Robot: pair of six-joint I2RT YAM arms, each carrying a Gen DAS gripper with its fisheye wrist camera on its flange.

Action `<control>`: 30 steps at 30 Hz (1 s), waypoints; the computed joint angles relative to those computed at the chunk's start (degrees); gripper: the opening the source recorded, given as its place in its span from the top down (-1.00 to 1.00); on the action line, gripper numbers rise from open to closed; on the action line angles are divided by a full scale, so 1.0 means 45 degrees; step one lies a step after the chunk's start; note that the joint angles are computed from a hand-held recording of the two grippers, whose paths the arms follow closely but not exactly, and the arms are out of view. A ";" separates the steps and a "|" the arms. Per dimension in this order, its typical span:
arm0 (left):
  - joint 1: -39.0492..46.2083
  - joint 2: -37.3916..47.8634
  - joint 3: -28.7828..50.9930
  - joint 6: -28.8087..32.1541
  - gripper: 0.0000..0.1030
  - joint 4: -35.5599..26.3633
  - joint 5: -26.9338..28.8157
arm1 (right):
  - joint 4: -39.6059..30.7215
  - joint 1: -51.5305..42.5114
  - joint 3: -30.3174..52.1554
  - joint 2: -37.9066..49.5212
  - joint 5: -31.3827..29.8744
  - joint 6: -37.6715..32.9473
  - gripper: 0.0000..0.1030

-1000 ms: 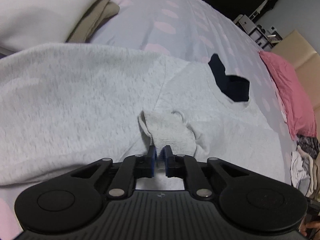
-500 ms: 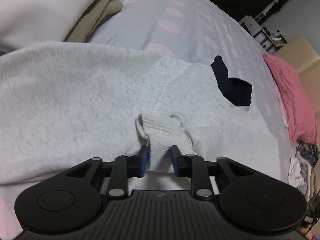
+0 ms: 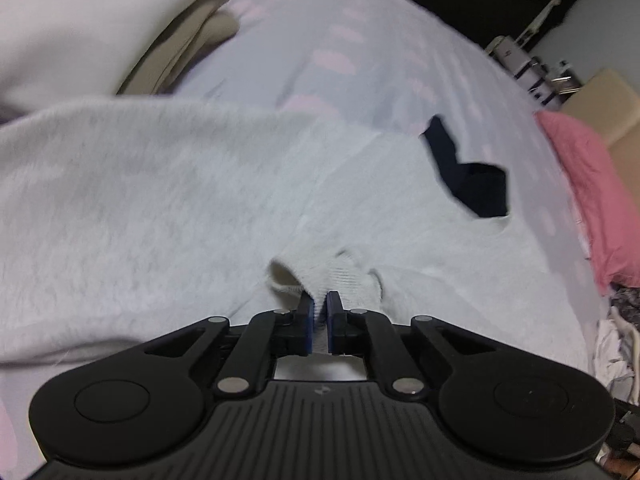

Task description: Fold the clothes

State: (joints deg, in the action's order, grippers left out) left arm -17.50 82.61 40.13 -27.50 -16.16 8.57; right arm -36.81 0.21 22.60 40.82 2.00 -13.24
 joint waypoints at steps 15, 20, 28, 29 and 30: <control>0.1459 -0.0317 -0.0529 0.2361 0.33 0.1436 0.1095 | -0.2584 -0.6927 0.3406 0.3011 -0.5765 -0.1300 0.50; 0.1138 0.1173 0.0218 0.2274 0.34 0.2044 0.1155 | -0.0096 -0.5825 0.3540 0.4880 -0.6684 0.1238 0.26; 0.0420 0.2625 0.0314 0.2838 0.89 0.2904 0.0125 | 0.3014 -0.3861 0.2521 0.7427 -0.5936 0.2720 0.58; 0.0418 0.2743 0.0323 0.2897 1.00 0.2990 -0.0022 | 0.3353 -0.3633 0.2417 0.7610 -0.5513 0.2777 0.60; 0.0481 0.2860 0.0353 0.2925 0.99 0.3016 -0.0030 | 0.3665 -0.3451 0.2312 0.7769 -0.5189 0.2827 0.64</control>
